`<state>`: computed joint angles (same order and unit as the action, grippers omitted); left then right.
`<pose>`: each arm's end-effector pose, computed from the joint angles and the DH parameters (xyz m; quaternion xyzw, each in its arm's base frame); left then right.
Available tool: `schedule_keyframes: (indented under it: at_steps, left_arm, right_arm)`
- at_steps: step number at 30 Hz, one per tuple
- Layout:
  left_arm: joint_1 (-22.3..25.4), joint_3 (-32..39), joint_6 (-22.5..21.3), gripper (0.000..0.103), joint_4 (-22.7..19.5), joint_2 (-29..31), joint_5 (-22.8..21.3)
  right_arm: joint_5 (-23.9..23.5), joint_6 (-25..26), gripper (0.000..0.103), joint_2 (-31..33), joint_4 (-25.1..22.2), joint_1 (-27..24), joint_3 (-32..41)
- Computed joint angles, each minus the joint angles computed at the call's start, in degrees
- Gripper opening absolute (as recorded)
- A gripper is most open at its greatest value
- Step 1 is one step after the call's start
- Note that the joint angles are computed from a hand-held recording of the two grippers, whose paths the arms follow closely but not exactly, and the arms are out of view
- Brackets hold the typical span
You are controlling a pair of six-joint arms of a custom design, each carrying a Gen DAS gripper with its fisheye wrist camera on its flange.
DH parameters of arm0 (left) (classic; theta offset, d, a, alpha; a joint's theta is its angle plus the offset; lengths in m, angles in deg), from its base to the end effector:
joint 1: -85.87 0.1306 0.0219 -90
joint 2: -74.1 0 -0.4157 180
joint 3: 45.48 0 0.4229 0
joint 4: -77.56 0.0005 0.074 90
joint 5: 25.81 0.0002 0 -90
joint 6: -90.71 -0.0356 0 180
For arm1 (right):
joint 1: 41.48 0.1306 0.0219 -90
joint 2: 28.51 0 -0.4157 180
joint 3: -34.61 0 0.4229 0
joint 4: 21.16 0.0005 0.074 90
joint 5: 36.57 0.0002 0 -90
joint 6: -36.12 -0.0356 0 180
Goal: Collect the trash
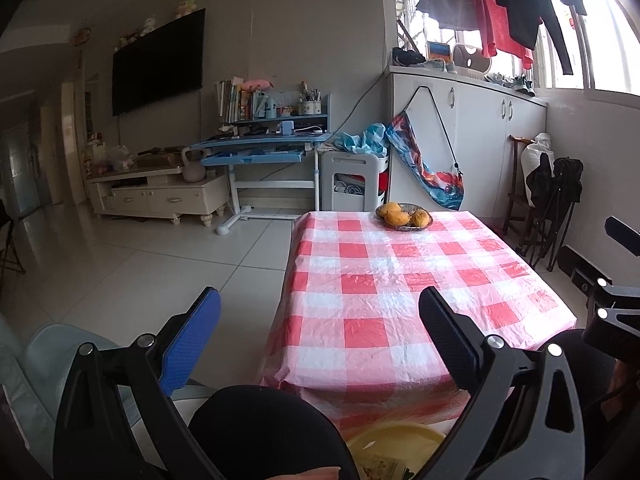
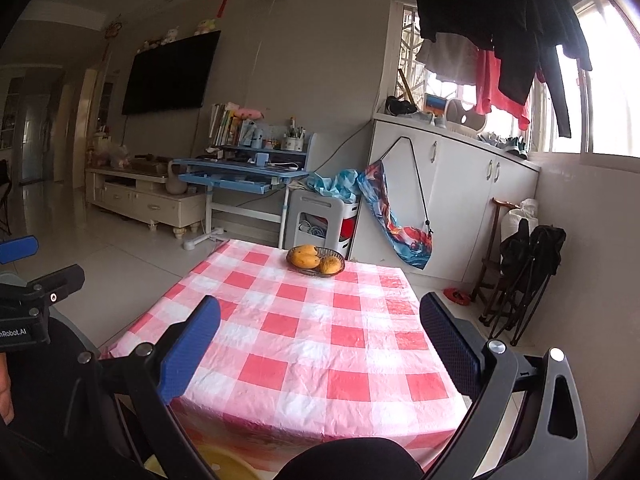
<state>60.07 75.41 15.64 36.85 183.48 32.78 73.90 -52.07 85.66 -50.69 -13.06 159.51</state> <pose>0.6068 -0.2733 0.5560 -0.0577 0.8396 0.0494 0.5379 0.6299 0.3261 0.5538 -0.1088 0.7995 -0.0088 0.5907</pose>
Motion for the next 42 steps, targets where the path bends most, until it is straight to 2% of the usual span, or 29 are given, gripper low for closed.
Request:
schedule_keyframes:
  at_steps: [14,22,27,30,35,39,42]
  left_arm:
    - [0.13,0.2,0.5,0.096,-0.08,0.02,0.36]
    - [0.96,1.32,3.33,0.096,-2.0,0.63,2.22]
    - [1.27,-1.11,2.94,0.096,1.12,-0.64,4.26]
    - [0.84,-1.31,1.34,0.096,1.85,-0.55,3.7]
    - [0.28,0.71,0.43,0.096,-0.5,0.82,1.56]
    - [0.44,2.45,1.29,0.096,-3.26,1.76,2.01]
    - [0.45,2.67,1.27,0.096,-3.8,1.87,2.33]
  right_arm:
    - [-0.26,-1.63,0.095,0.05,-1.27,-0.16,0.41]
    - [-0.21,-1.61,0.095,0.07,-1.42,-0.13,0.51]
    - [-0.24,-1.7,0.095,0.11,-1.58,-0.13,0.64]
    - [-0.23,-1.61,0.095,0.12,-1.62,-0.12,0.71]
    - [-0.28,-1.6,0.095,-0.18,-1.85,-0.1,0.21]
    - [-0.2,-1.64,0.095,-0.75,-1.24,-0.05,-1.06]
    - [-0.17,-1.84,0.095,-1.3,-0.92,-0.01,-2.04]
